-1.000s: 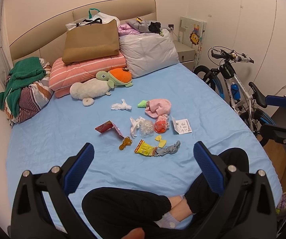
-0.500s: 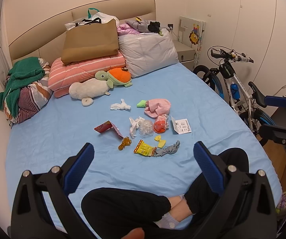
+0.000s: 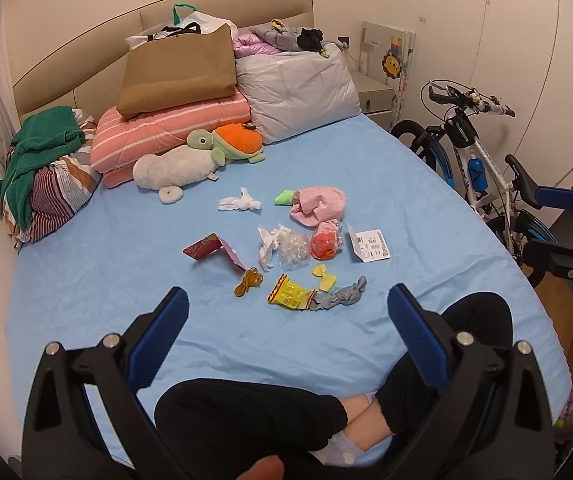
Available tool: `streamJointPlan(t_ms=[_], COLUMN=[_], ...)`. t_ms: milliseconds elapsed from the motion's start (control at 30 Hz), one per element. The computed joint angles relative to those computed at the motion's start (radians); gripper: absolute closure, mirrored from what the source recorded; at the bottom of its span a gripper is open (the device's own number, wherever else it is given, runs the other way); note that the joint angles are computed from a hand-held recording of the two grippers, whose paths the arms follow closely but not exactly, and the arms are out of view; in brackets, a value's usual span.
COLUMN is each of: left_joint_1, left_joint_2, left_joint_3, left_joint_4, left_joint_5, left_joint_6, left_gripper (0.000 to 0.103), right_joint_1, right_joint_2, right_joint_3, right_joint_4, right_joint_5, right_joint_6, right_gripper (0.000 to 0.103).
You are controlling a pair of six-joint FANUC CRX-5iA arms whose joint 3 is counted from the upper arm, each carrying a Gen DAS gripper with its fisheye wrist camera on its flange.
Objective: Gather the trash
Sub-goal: 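Reach the left tool to the yellow wrapper while the right tool reaches the grey cloth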
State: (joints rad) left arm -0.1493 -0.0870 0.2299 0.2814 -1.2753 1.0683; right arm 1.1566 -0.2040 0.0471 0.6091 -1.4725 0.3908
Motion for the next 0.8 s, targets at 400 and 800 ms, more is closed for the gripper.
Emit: streamJointPlan(t_ms=[400,800], left_joint_1=[-0.046,-0.07], left_joint_2=[0.107,0.231], left_joint_3=[-0.026,-0.075], left_joint_4=[-0.023,-0.052], left_joint_5=[0.028,0.121], left_joint_6=[0.032,0.068], left_gripper=[0.004,0.004], right_joint_1=[-0.175,-0.277], right_joint_2=[-0.018,0.062], right_joint_3=[-0.132,-0.283], right_joint_4=[-0.135,-0.14], right_joint_5=[0.168,0.377], right_joint_6=[0.04,0.053], right_gripper=[0.007,0.007])
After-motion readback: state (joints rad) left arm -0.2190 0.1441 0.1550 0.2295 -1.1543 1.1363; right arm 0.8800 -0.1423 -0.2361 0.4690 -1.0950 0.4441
